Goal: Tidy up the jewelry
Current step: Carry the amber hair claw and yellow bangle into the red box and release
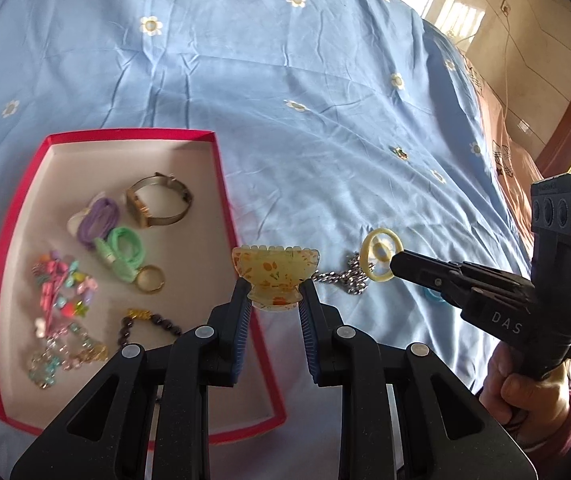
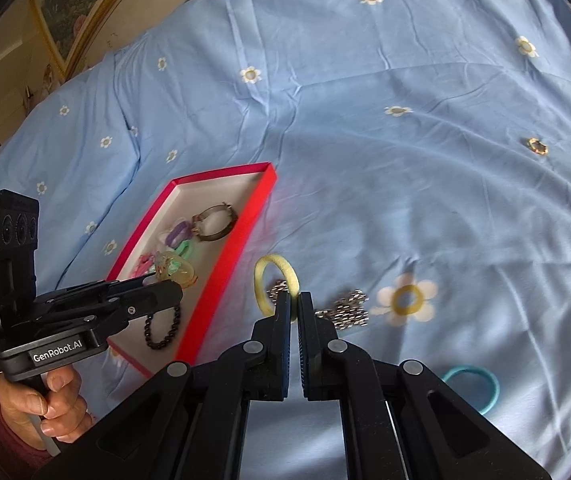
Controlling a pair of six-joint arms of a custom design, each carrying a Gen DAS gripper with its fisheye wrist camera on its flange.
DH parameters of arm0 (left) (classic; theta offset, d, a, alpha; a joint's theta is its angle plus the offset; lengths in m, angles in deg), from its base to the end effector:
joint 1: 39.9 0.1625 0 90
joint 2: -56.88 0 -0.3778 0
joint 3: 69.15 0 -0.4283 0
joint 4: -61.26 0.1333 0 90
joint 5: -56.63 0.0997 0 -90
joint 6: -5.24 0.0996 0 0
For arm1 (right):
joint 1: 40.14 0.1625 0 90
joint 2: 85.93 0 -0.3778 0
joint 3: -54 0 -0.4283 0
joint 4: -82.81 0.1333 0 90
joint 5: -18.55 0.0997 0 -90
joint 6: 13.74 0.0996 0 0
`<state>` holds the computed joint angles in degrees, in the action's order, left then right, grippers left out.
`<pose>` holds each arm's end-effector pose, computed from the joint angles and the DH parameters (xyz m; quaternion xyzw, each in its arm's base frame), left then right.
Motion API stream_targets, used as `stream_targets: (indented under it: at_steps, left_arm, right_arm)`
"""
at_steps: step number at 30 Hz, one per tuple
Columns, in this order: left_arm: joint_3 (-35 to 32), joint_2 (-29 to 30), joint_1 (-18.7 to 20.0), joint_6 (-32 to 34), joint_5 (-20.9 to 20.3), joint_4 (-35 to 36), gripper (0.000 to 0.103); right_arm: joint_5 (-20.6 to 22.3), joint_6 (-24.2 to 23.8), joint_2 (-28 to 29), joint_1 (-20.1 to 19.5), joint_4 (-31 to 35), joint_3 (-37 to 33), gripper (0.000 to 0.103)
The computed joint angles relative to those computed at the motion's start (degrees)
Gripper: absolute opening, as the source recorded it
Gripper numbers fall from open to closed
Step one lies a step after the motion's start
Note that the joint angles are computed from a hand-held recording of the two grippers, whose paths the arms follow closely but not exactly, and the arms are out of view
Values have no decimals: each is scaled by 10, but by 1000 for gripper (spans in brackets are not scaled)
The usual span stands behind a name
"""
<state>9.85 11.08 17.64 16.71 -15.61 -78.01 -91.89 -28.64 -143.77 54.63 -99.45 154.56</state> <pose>-0.2611 -0.7155 0.1353 0.3459 0.9154 -0.1636 0.1251 0.1523 -0.6410 0.2071 0.0794 -0.8932 0.3965 0.1969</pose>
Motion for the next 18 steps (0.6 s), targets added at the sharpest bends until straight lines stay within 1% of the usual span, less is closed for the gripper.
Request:
stream_targets:
  at_steps: [9, 18]
  left_arm:
    - [36, -40, 13, -9, 19, -10, 22]
    - [61, -70, 27, -17, 47, -23, 22]
  right_arm:
    - [9, -4, 20, 16, 24, -14, 3]
    - [18, -10, 44, 32, 51, -35, 3]
